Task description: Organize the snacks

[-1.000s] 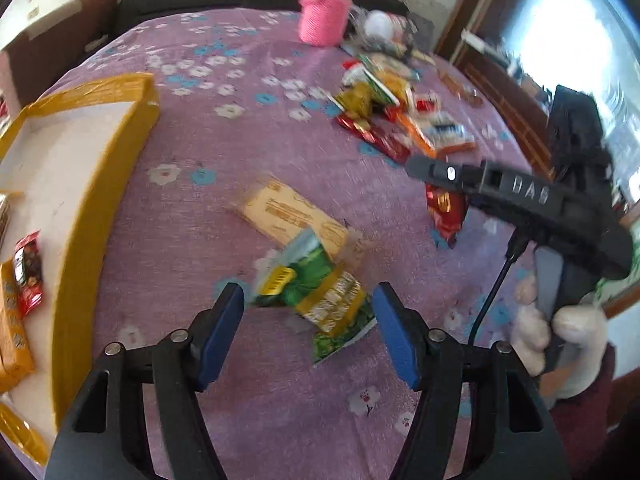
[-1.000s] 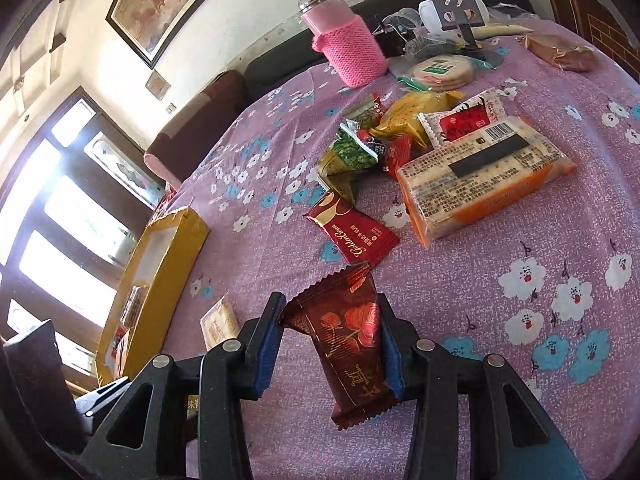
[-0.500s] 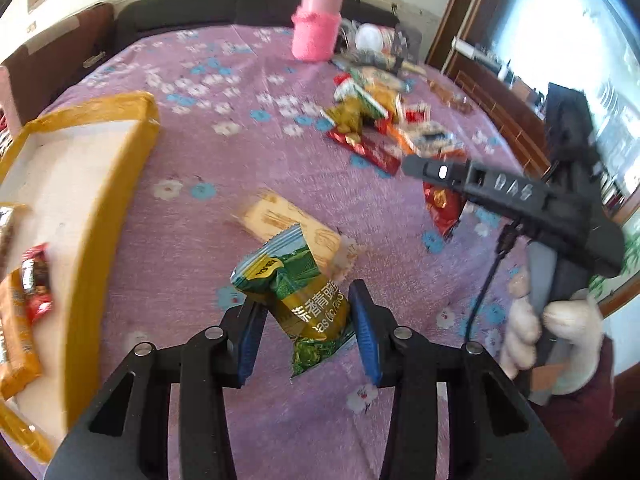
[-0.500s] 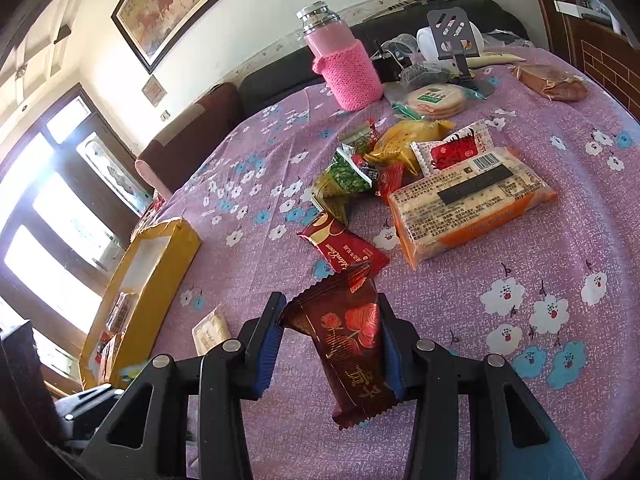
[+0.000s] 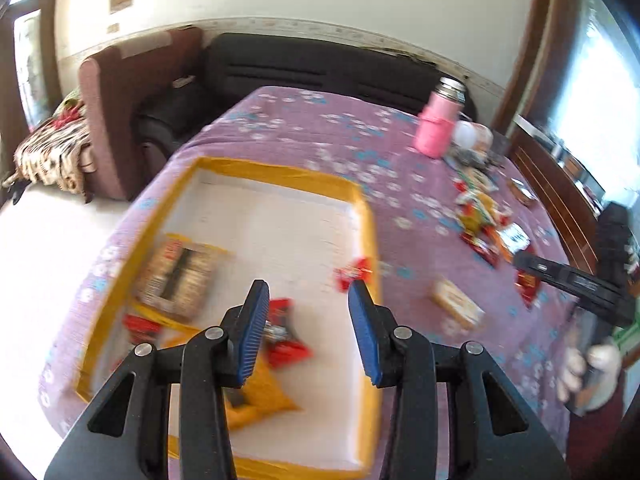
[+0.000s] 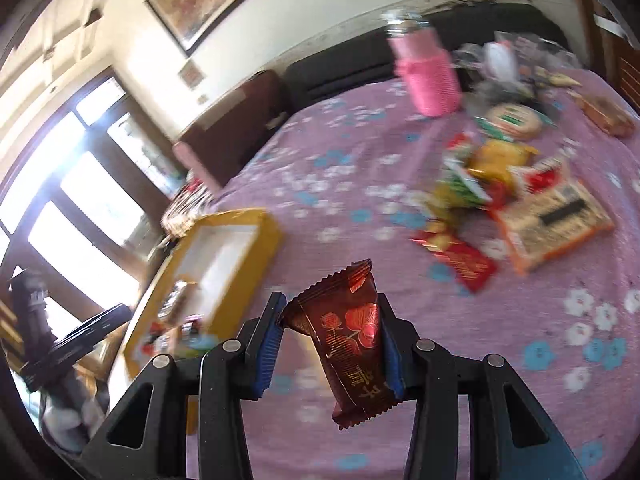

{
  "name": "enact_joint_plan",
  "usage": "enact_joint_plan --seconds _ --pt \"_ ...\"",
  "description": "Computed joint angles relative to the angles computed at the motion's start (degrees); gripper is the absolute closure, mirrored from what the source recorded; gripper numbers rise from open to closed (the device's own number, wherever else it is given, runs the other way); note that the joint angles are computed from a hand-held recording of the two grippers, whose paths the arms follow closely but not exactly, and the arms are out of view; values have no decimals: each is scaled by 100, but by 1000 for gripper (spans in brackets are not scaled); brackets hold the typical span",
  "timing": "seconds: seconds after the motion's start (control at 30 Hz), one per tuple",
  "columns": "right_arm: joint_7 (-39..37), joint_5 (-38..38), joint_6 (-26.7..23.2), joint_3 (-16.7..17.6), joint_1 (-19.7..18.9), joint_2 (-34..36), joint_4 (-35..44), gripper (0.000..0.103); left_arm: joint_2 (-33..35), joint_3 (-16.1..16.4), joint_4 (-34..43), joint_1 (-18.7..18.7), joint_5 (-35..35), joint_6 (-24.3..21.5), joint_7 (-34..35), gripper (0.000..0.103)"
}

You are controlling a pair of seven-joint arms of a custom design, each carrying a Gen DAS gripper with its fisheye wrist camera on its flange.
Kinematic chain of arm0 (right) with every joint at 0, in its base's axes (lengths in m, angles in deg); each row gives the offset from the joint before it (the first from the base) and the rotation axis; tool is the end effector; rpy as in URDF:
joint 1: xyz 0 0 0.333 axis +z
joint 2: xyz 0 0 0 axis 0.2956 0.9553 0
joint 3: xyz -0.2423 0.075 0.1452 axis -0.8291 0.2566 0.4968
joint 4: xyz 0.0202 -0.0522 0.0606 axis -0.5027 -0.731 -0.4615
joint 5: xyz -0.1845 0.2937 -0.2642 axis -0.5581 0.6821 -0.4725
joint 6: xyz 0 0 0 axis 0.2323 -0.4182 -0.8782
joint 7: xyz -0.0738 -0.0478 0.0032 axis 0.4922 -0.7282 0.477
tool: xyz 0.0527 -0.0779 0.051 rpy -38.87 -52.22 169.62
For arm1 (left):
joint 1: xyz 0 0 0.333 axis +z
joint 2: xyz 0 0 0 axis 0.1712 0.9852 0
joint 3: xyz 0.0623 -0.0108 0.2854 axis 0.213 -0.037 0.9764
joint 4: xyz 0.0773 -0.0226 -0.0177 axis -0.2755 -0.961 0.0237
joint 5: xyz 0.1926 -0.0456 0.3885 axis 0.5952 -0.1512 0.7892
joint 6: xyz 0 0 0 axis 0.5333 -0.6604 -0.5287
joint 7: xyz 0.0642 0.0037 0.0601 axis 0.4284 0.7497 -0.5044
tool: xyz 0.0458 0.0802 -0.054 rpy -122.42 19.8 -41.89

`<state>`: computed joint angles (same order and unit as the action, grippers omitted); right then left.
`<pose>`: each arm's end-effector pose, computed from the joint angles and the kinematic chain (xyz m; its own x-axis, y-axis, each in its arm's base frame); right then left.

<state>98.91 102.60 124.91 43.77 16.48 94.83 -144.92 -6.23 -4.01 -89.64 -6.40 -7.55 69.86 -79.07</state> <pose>0.7656 0.1359 0.3728 0.6254 -0.6445 -0.4399 -0.7266 -0.2756 -0.6293 0.5726 -0.2937 0.3971 0.4080 -0.8970 0.1702 -0.6185 -0.4087 -0.6711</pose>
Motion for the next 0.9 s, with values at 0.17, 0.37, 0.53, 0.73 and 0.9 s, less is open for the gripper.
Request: enact_joint_plan --seconds 0.17,0.37,0.53,0.73,0.9 --pt "-281 -164 19 130 407 -494 -518 59 -172 107 -610 223 -105 849 -507 63" --pt "-230 -277 145 -3 665 -696 -967 59 -58 5 -659 189 325 1847 -616 57" --pt "-225 -99 154 -130 489 -838 -1284 59 449 18 -138 -71 77 2159 347 53" --pt "97 -686 922 -460 558 -780 -1419 58 653 219 94 -475 -408 2336 916 52" --pt "740 -1711 792 -554 562 -238 -798 54 351 438 -179 -726 -96 2159 183 51"
